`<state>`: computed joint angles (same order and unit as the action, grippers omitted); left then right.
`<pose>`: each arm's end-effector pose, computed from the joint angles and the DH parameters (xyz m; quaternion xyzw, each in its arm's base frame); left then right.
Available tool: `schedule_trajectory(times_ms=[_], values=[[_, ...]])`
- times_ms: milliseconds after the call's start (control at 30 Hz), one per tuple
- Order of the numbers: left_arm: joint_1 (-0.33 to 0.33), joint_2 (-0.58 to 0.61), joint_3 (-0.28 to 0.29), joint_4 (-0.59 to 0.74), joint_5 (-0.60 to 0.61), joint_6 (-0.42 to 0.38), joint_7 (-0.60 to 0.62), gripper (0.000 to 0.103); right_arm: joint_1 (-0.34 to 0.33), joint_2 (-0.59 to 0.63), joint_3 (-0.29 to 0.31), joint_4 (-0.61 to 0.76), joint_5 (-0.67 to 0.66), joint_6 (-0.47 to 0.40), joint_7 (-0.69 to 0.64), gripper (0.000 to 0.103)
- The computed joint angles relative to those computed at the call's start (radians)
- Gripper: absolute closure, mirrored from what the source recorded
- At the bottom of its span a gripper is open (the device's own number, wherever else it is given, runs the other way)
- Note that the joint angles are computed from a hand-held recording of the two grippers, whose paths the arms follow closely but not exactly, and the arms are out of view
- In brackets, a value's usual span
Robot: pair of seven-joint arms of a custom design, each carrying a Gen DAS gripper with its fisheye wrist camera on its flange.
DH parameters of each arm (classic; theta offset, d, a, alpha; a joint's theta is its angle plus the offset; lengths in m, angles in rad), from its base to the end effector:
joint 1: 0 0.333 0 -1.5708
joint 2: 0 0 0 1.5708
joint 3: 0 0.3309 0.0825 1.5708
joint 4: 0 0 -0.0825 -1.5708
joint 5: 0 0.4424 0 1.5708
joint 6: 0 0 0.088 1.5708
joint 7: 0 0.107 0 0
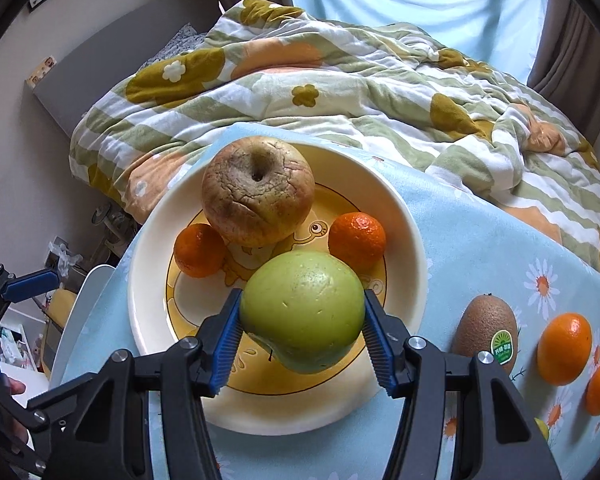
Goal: Organize fruits
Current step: 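Lower the green pomelo into the bowl and open the right tool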
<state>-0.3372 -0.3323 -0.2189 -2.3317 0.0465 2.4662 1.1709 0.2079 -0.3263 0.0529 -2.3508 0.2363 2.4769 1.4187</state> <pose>0.4511 -0.2874 0.5036 -0.6191 0.7500 -0.1997 0.1201 0.5137 0.1376 0.4950 -0.7703 0.5915 -0.0872 0.2217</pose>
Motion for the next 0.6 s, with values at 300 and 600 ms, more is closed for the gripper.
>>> schedule_trajectory(times_ms=[300, 600], values=[[-0.004, -0.015, -0.006, -0.011, 0.006, -0.002, -0.032, 0.0, 0.017, -0.023, -0.008, -0.023, 0.028, 0.051, -0.041, 0.01], [-0.003, -0.046, -0.018, -0.022, 0.04, -0.031, -0.065, 0.0, 0.005, -0.066, 0.002, -0.044, 0.016, 0.069, -0.011, 0.001]])
